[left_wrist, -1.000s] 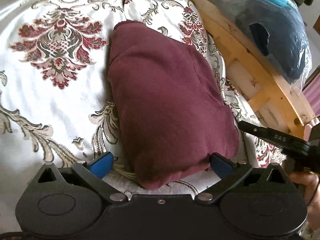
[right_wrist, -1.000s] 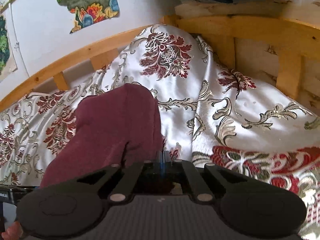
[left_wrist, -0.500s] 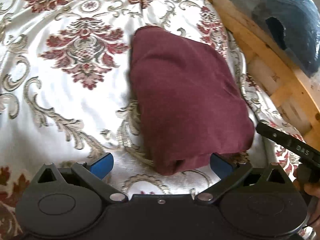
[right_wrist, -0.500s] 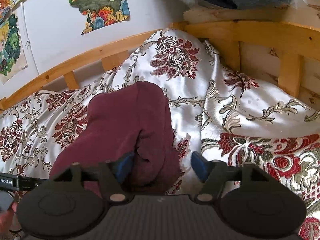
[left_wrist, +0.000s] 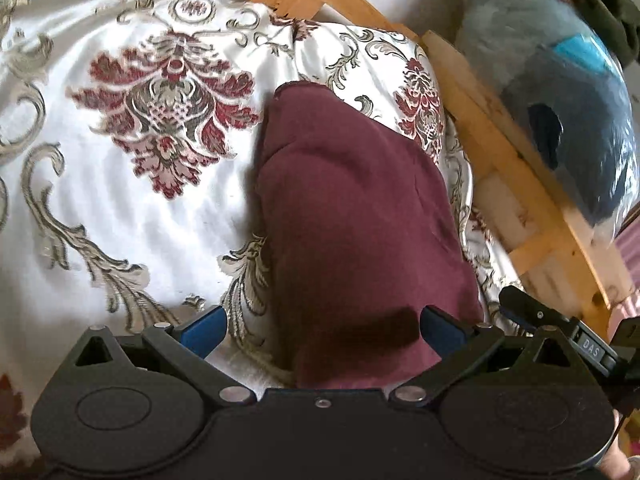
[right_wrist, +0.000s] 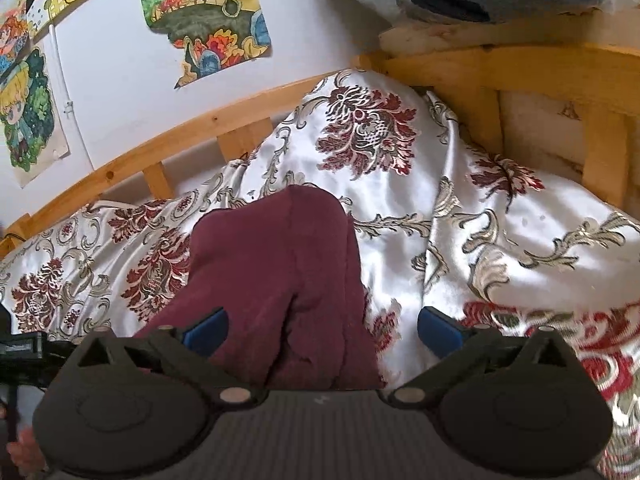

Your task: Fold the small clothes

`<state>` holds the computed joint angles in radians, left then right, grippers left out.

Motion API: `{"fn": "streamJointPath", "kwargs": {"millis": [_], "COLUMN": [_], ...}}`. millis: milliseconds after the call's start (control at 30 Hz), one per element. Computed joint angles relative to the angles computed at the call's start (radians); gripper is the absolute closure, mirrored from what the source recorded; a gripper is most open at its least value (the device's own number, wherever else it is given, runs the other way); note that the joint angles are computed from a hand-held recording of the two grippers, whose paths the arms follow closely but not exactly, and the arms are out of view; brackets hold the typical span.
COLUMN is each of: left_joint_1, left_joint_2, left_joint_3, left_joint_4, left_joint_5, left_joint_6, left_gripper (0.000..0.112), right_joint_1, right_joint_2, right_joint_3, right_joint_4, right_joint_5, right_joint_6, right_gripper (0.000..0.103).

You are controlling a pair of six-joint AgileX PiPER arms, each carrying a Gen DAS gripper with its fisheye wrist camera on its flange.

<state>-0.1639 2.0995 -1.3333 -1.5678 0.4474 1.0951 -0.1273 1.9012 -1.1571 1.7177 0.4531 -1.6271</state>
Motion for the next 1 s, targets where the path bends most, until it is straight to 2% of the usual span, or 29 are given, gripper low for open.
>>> {"fn": "streamJointPath", "kwargs": {"millis": [167, 333, 433, 567, 700, 800, 1000], "left_joint_1": [0.039, 0.063, 0.079, 0.083, 0.069, 0.058, 0.063], "left_joint_2": [0.085, 0.131, 0.15, 0.161, 0.159, 0.158, 0.165], "left_joint_3": [-0.055, -0.088, -0.1, -0.116, -0.129, -0.133, -0.144], "left_joint_4": [-0.031, -0.064, -0.079, -0.06, -0.012, 0.004, 0.022], "left_joint_5": [0.14, 0.219, 0.262, 0.271, 0.246, 0.227, 0.237], "left_joint_6": [0.02, 0.048, 0.052, 0.033, 0.023, 0.038, 0.017], "left_gripper": [0.01, 0.01, 0.01, 0.01, 0.01, 0.01, 0.01], "right_joint_1": [-0.01, -0.026, -0.023, -0.002, 0.016, 0.027, 0.032], "right_joint_2": [0.064, 0.191, 0.284, 0.387, 0.463, 0.497, 0.504], "right_joint_3": [-0.121, -0.323, -0.48, -0.66, -0.785, -0.828, -0.827], "right_joint_4": [-0.157, -0.318, -0.418, -0.549, -0.654, -0.689, -0.681], "right_joint_5": [0.034, 0.124, 0.168, 0.179, 0.19, 0.187, 0.167], "right_joint_6": [0.148, 0.369, 0.534, 0.718, 0.856, 0.923, 0.924], "right_gripper": [0.0, 0.001, 0.009, 0.018, 0.02, 0.026, 0.047]}}
